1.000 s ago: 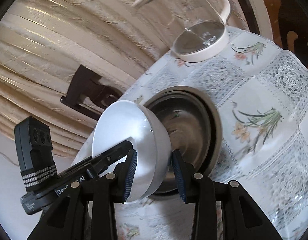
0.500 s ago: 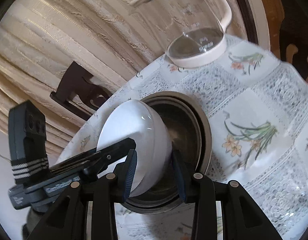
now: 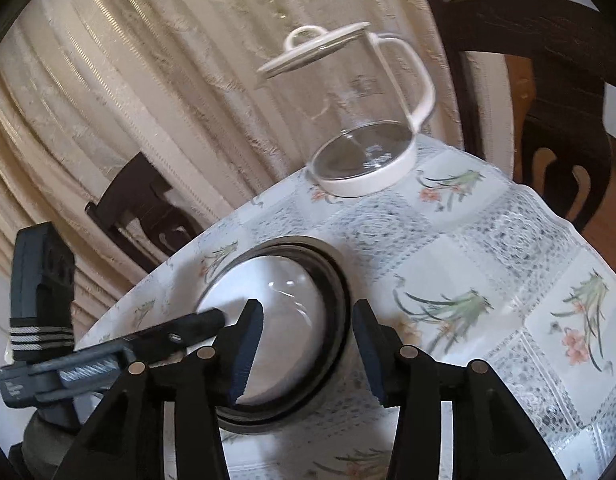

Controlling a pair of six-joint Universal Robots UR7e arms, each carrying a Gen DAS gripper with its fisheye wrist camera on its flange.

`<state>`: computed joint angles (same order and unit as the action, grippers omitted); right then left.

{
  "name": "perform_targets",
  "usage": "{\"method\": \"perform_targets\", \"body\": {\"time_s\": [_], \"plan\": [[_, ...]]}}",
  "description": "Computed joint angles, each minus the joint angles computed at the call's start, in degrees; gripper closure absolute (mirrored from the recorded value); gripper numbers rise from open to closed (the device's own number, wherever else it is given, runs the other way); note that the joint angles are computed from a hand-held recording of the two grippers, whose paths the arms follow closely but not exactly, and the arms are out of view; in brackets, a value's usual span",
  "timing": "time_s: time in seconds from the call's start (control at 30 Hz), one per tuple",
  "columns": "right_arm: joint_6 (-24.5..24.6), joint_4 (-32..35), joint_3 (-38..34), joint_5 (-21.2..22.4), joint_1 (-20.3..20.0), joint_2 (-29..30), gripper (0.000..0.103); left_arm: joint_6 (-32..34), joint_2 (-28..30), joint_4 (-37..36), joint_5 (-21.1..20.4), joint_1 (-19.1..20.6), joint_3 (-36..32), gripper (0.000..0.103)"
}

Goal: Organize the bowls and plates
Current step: 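Lower the white bowl into the nested steel bowls with both tools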

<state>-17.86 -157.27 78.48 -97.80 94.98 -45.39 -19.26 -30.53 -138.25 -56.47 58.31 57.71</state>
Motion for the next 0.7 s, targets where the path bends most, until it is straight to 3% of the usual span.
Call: {"method": "perform_targets", "body": {"time_s": [0.17, 0.4, 0.7], "plan": [[2.34, 0.07, 1.35, 1.40, -1.08, -0.77, 0.052, -0.19, -1.49, -3.31, 0.05, -0.16, 2.52, 0.039], [5.78, 0.05, 2.43, 4.57, -2.76, -1.23, 0.037, -0.29, -3.59, -5.56, 2.16, -0.65, 6.44, 0.039], [6.15, 0.58, 3.16, 7.16, -3.67, -1.68, 0.036, -0.40, -4.25, -7.10, 7.29, -1.27, 8.98, 0.039]]}}
